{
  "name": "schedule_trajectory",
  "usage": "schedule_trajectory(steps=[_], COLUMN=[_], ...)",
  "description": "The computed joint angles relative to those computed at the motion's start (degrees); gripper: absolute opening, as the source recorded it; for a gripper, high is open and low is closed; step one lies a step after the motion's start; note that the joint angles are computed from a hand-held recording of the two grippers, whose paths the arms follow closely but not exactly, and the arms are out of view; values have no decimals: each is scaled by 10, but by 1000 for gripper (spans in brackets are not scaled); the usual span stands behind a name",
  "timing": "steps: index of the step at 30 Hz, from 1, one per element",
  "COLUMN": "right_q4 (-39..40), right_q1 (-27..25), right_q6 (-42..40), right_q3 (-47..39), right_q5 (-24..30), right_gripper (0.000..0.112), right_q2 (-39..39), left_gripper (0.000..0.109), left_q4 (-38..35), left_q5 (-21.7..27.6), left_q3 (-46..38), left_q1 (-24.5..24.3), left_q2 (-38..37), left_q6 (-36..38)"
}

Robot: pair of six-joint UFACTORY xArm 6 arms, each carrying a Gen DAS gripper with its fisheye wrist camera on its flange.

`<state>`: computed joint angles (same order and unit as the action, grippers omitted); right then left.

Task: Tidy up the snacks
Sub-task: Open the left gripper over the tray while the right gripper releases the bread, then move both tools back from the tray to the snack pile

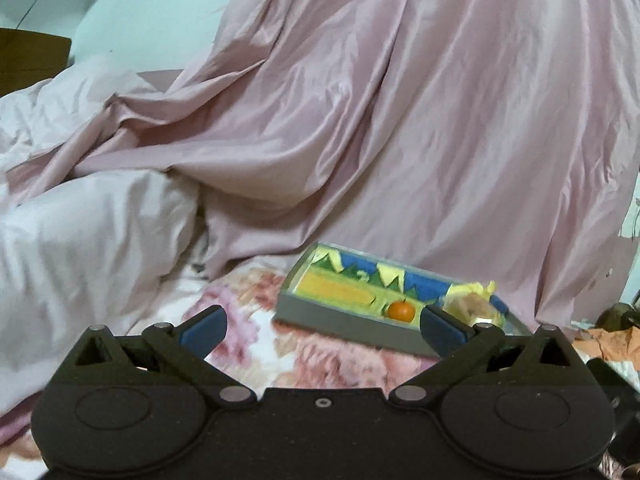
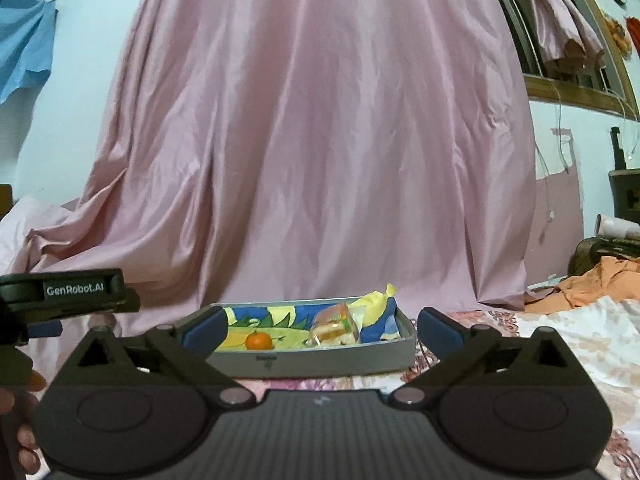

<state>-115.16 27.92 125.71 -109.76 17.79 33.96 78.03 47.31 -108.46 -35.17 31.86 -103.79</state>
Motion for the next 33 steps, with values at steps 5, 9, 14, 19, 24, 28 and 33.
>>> schedule_trajectory(steps=[5, 9, 14, 19, 24, 28, 33], right_q4=[-15, -20, 0, 48, 151, 228, 298], right_q1=[25, 38, 44, 44, 50, 56, 57], right_q6=[20, 33, 35, 15, -78, -159, -226], right_q3=[105, 171, 230, 262, 286, 292, 288], right_q5=[46, 58, 47, 10, -9, -8, -11], right_gripper=[103, 103, 103, 103, 103, 103, 103], right_q2=[-73, -116, -153, -167, -168, -164, -153], left_gripper=[102, 102, 102, 102, 102, 102, 102], left_q4=[21, 26, 27, 12, 15, -10, -16], left_q5=[-23, -43, -65, -93, -109, -124, -141], left_q3=[120, 188, 260, 298, 323, 330, 335], left_q1=[-8, -11, -12, -7, -7, -2, 5], left_q2=[-76, -119, -161, -175, -179, -177, -177], left_q6=[-56, -67, -76, -73, -51, -29, -20])
